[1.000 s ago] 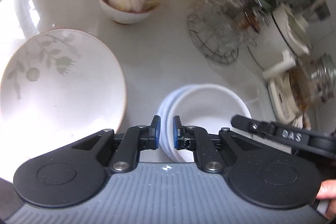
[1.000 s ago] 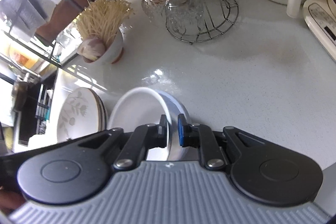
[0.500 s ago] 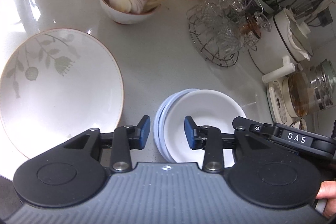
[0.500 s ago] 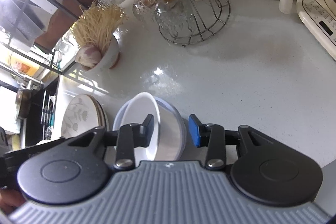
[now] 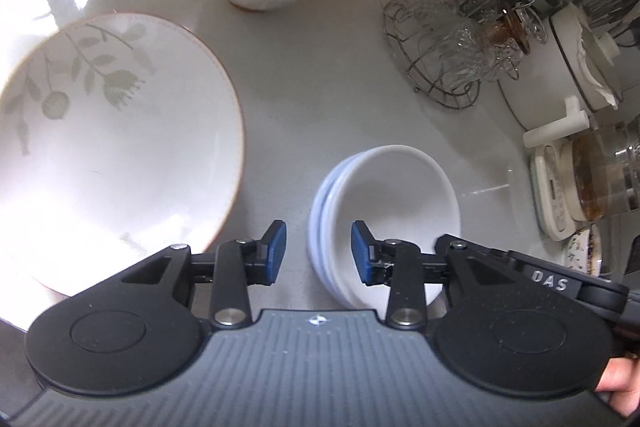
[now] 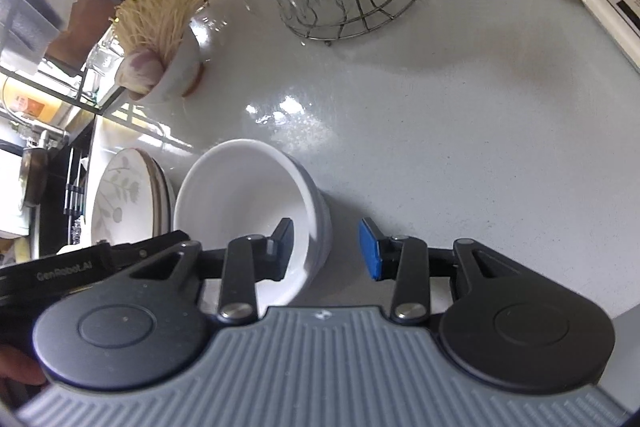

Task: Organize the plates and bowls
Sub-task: 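Close both grippers on the rim of the nested white bowl stack, then lift the white bowl stack with both grippers and carry it over the leaf-print bowls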

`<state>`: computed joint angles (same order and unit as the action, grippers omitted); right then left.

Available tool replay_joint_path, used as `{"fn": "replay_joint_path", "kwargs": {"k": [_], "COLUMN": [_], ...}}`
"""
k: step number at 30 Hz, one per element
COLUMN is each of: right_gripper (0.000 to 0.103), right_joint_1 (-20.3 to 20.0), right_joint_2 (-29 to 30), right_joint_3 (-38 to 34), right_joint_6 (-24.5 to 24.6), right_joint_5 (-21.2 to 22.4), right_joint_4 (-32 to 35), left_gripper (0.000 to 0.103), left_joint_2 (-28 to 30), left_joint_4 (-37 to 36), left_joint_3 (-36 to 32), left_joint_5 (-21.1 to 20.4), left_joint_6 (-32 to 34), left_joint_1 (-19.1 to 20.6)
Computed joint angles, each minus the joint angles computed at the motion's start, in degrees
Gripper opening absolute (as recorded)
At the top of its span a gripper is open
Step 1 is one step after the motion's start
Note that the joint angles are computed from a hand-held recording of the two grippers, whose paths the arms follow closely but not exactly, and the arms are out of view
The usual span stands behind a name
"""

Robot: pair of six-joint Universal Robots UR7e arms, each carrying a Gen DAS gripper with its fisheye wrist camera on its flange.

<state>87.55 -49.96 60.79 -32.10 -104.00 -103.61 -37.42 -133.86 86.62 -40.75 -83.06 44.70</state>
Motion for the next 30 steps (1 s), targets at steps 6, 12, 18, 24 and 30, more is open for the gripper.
{"fn": "replay_joint_path", "kwargs": {"k": [6, 12, 18, 24, 30], "right_gripper": [0.039, 0.038, 0.030, 0.026, 0.022], "right_joint_1": [-0.2, -0.4, -0.3, 0.1, -0.1], "right_joint_2": [1.7, 3.2, 4.3, 4.2, 5.1], "right_joint_3": [-1.5, -3.3, -4.3, -3.7, -4.8], "right_joint_6": [0.8, 0.4, -1.3, -4.7, -4.6], "right_joint_5": [0.5, 0.9, 0.6, -0.2, -0.4], "right_joint_4": [0.8, 3.0, 4.1, 2.7, 4.8], "left_gripper": [0.041, 0.040, 0.038, 0.031, 0.027], "left_joint_2": [2.1, 3.8, 4.8, 5.2, 5.5], "left_joint_4": [-1.7, 0.0, -0.4, -0.7, -0.5], "left_joint_3": [-2.2, -4.5, -4.8, -4.6, -4.9], "left_joint_5": [-1.6, -1.5, -1.2, -1.0, -0.5], "left_joint_6": [2.8, 2.8, 0.7, -0.9, -1.7], "left_joint_1": [1.3, 2.3, 2.9, 3.2, 3.2]}}
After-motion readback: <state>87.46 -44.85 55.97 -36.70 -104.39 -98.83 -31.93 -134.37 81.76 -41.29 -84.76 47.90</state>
